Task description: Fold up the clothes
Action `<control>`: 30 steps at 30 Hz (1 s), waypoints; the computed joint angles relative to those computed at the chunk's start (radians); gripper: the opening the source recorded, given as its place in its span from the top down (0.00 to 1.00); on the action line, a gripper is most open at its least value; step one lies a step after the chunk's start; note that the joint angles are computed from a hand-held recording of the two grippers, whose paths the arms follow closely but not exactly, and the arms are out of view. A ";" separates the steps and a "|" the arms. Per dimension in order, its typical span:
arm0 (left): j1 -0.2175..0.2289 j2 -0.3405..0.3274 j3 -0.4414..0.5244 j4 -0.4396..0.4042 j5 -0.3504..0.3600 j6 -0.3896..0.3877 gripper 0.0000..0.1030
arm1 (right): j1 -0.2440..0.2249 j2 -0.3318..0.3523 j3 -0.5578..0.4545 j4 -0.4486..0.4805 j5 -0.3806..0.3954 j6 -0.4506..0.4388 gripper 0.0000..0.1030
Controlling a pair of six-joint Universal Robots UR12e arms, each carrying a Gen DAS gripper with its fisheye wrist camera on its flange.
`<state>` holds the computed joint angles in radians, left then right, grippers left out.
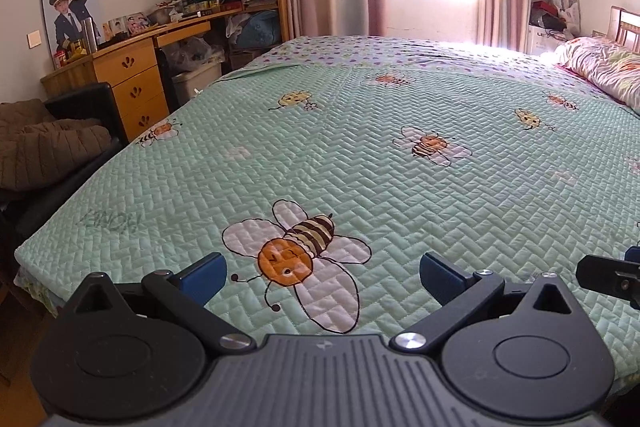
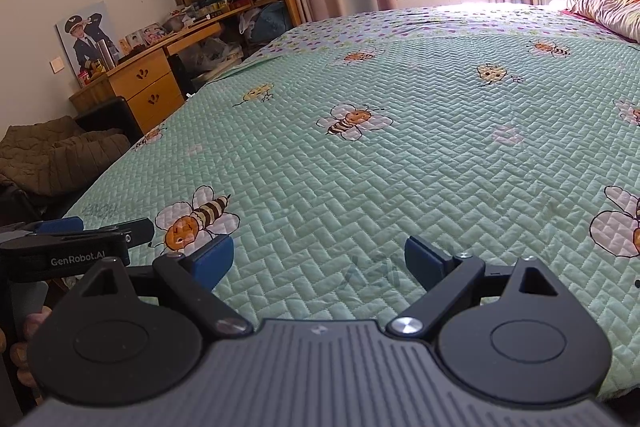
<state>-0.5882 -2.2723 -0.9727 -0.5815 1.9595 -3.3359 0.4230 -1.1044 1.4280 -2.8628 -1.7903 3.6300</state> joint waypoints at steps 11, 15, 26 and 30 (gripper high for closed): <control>-0.003 0.005 -0.007 0.015 -0.002 0.019 0.01 | 0.000 -0.004 0.009 0.000 -0.001 0.011 0.10; -0.004 0.004 -0.006 0.022 -0.001 0.025 0.01 | -0.001 -0.004 0.009 0.003 0.000 0.010 0.10; -0.003 0.002 -0.003 0.017 -0.006 0.023 0.01 | -0.003 -0.004 0.011 0.008 0.005 0.016 0.10; -0.003 0.000 0.000 0.012 -0.005 0.025 0.01 | -0.004 -0.004 0.012 0.009 0.008 0.018 0.10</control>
